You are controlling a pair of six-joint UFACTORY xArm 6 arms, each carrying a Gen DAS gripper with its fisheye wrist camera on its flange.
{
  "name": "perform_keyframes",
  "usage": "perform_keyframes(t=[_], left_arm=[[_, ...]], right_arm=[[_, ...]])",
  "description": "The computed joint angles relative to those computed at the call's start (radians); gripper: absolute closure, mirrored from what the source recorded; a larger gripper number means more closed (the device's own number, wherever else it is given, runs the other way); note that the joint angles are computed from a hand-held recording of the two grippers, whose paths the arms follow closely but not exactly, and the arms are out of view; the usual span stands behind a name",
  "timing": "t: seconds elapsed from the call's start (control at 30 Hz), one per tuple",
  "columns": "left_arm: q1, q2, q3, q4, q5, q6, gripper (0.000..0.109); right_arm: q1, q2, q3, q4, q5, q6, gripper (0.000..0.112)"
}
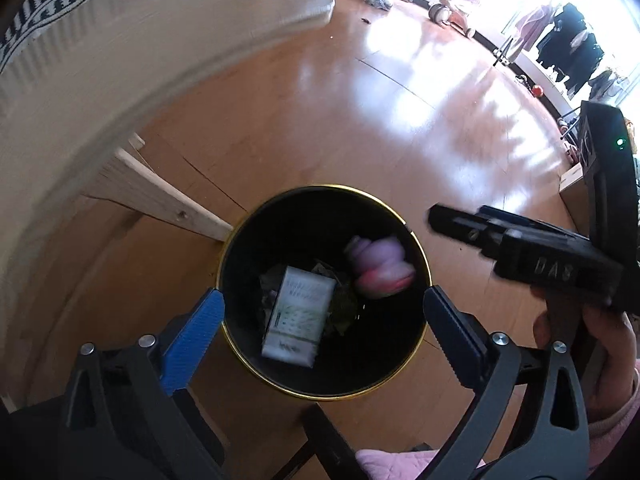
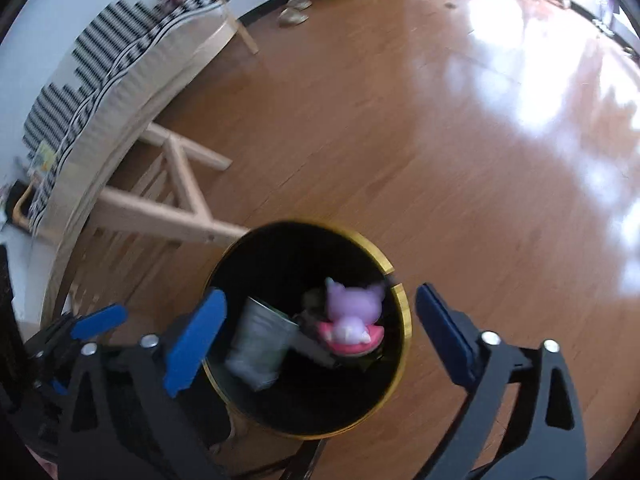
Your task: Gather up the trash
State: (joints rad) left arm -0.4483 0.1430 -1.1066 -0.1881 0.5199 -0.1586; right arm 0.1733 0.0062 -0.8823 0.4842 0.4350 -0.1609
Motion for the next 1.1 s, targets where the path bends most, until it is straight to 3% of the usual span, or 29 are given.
perform_keyframes(t=[0.1, 0.23, 0.3, 0.33, 0.43, 0.47, 0.57, 0.67, 0.83, 0.93, 1.03, 1.1], left_arm=[[0.024, -0.075, 0.044, 0.099, -0.063, -0.096, 0.012], [0.097, -0.239, 0.124, 0.518, -0.1, -0.437, 0.012], [0.128, -0.306, 0.141, 0.717, -0.045, -0.613, 0.012], [0.152, -0.352, 0.146, 0.822, 0.023, -0.7, 0.012], [0.204, -0.441, 0.164, 1.004, 0.167, -0.849, 0.012], [0.239, -0.481, 0.189, 1.025, 0.176, -0.862, 0.012], [0.37, -0.57, 0.259, 0.954, 0.128, -0.786, 0.012], [0.519, -0.595, 0.294, 0.822, 0.108, -0.673, 0.012], [0.738, -0.568, 0.326, 0.782, -0.005, -0.639, 0.012], [0.82, -0.509, 0.327, 0.766, -0.078, -0.618, 0.012], [0.861, -0.466, 0.333, 0.763, -0.13, -0.615, 0.012], [0.871, -0.429, 0.317, 0.638, -0.146, -0.488, 0.012]], right_arm=[[-0.004, -0.03, 0.024, -0.06, -0.054, 0.097, 0.016], [0.056, -0.031, -0.034, -0.096, -0.077, 0.14, 0.016], [0.123, -0.01, -0.107, -0.092, -0.093, 0.117, 0.016], [0.159, 0.007, -0.15, -0.069, -0.101, 0.092, 0.016], [0.287, 0.085, -0.317, 0.05, -0.147, -0.046, 0.016], [0.338, 0.123, -0.382, 0.069, -0.17, -0.082, 0.016], [0.442, 0.246, -0.573, 0.037, -0.166, -0.116, 0.016], [0.51, 0.407, -0.792, -0.104, -0.1, 0.048, 0.016], [0.591, 0.682, -1.182, -0.348, 0.029, 0.325, 0.016], [0.624, 0.83, -1.402, -0.48, 0.122, 0.429, 0.016], [0.647, 0.904, -1.485, -0.612, 0.161, 0.503, 0.016], [0.648, 0.908, -1.478, -0.605, 0.175, 0.501, 0.016]])
